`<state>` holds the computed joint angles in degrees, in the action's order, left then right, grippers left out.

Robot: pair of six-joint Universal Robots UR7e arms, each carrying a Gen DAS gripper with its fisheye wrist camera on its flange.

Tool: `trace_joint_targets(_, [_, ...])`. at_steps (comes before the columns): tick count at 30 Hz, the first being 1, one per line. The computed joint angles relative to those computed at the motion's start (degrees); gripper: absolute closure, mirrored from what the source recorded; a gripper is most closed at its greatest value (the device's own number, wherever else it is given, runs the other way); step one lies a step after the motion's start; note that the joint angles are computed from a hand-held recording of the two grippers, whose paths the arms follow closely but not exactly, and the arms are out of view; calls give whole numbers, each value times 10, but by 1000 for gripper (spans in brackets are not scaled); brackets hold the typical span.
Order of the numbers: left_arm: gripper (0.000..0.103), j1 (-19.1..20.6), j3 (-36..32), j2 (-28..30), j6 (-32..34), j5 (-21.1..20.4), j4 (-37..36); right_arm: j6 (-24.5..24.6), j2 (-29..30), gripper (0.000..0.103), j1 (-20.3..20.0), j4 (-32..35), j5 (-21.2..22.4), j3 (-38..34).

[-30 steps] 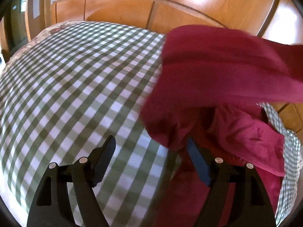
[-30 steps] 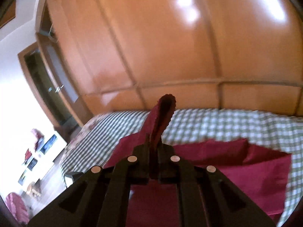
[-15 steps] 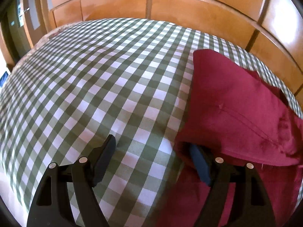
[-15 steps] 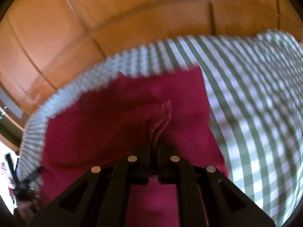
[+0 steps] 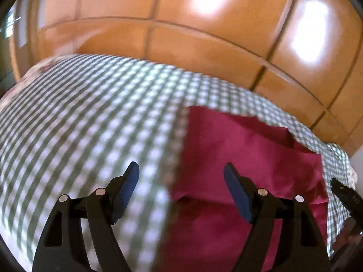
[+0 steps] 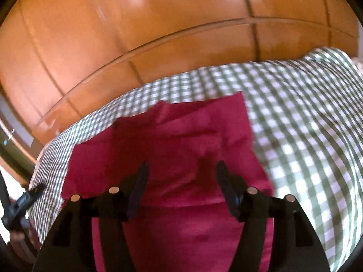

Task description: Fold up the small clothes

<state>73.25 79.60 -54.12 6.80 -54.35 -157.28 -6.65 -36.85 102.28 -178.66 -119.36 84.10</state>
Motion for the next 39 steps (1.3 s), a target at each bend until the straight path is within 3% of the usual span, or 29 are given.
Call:
trace_joint_targets(4, [27, -12, -61, 58, 64, -26, -5, 2, 41, 40, -1, 46, -30, -59])
trace_joint_targets(6, [27, -13, -113, 95, 86, -34, 26, 9, 57, 31, -3, 54, -50, -80])
trace_joint_targets(9, [27, -2, -199, 149, 57, -30, 99, 22, 67, 28, -14, 54, -57, -90])
trace_joint_targets(11, [31, 7, -245, 179, 30, -7, 137, 2, 75, 26, -18, 42, -58, -91])
trace_joint_targets(13, [32, 18, -270, 198, 13, 16, 164, -58, 89, 18, -19, 1, -60, -88])
trace_joint_targets(16, [32, 25, -241, 189, 49, 5, 118, -96, 108, 11, -14, -18, -81, -100])
trace_joint_targets(20, [32, 15, -213, 174, 34, 40, 101, -98, 107, 9, -16, -24, -75, -96])
trace_joint_targets(22, [27, 3, -166, 151, 28, 65, 61, -100, 108, 9, -16, -28, -75, -95])
trace_joint_targets(27, [27, -18, -17, 78, 68, 47, -47, -102, 109, 9, -16, -28, -78, -96])
trace_joint_targets(36, [26, -21, 7, 83, 73, 83, -21, -105, 109, 8, -16, -29, -78, -95])
trace_joint_targets(39, [26, -32, 44, 51, 70, 66, -49, -105, 108, 6, -17, -27, -73, -94])
